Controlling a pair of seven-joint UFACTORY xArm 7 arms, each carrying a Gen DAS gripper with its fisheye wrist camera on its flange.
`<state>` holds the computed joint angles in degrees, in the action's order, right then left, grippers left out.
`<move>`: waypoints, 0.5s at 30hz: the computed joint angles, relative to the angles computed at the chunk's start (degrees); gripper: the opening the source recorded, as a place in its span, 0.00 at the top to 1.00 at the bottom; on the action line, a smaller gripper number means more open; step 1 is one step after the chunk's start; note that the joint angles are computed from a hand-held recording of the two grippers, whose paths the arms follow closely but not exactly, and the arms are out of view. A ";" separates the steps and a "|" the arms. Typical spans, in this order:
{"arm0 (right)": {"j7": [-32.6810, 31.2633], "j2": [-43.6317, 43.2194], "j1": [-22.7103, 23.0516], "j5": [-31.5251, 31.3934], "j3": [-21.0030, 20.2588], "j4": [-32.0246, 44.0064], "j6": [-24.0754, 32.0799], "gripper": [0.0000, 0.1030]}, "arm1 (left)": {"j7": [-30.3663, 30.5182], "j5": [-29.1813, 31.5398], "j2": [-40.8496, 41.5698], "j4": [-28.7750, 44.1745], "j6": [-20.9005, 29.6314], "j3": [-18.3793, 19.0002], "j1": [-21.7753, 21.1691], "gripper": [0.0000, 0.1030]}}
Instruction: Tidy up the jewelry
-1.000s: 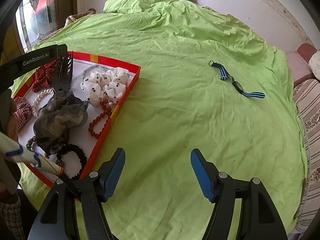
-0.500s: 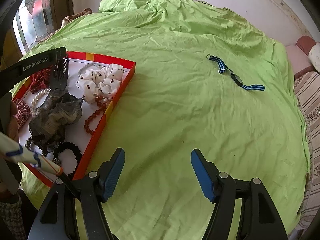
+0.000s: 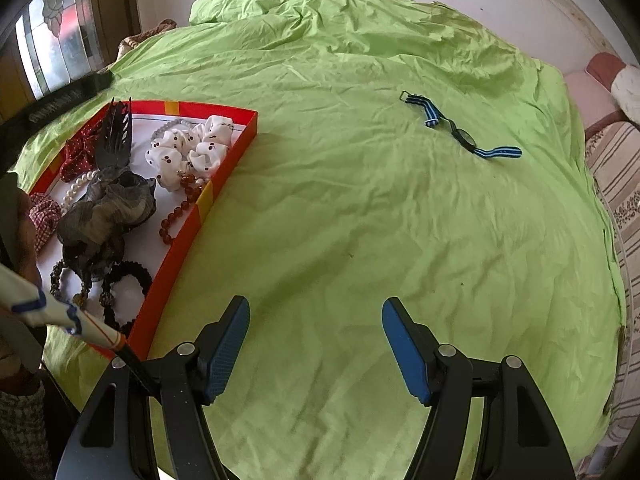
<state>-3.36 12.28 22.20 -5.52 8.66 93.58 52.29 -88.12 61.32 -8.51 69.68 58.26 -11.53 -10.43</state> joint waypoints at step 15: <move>-6.00 -10.04 -4.92 11.30 -0.23 -10.55 -3.85 0.29 | -9.93 0.22 -12.03 -1.49 31.42 -13.39 -8.32 0.00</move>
<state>-9.35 2.24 17.28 5.78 8.43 83.03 48.43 -98.05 61.54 -20.54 68.18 89.68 -24.92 -18.75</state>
